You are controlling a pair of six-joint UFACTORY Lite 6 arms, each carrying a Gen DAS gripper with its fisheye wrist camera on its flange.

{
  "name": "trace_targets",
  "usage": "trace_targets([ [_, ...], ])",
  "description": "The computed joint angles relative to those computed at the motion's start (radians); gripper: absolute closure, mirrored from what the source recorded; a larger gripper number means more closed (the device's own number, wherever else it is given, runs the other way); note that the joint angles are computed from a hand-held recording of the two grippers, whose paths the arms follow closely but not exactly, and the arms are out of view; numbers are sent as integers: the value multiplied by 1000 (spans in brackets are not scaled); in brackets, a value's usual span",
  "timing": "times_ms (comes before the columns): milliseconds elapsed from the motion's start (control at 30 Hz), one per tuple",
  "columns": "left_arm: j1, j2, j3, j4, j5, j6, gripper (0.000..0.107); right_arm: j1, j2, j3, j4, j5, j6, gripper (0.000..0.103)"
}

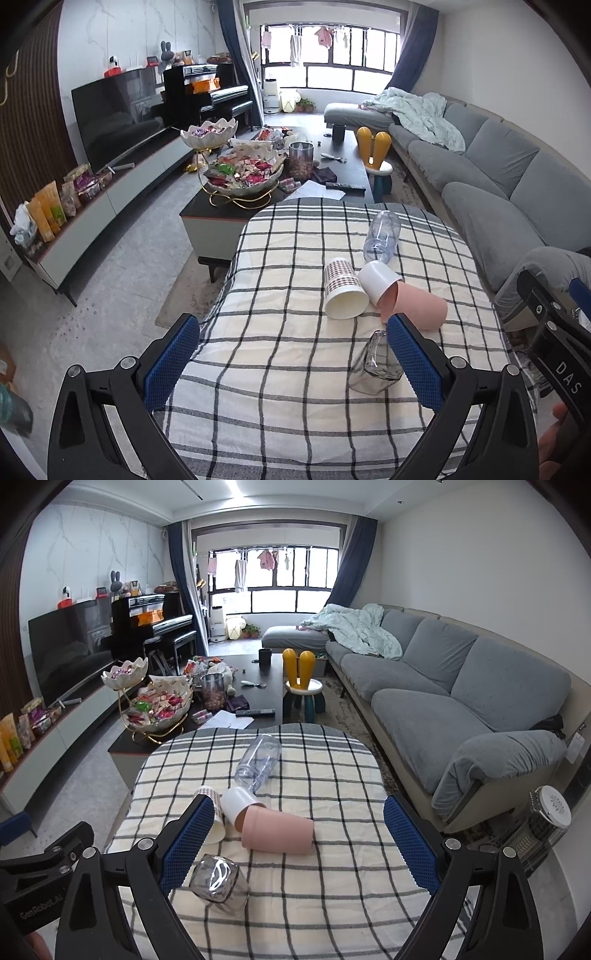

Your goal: Flip cup upside down

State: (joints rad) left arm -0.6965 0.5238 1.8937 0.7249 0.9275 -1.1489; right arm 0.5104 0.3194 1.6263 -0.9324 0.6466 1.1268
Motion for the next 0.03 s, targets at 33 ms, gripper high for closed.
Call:
trace_targets([
  [33,1,6,8,-2,4,4,4,-4,5,3,4,-3,-3,10],
])
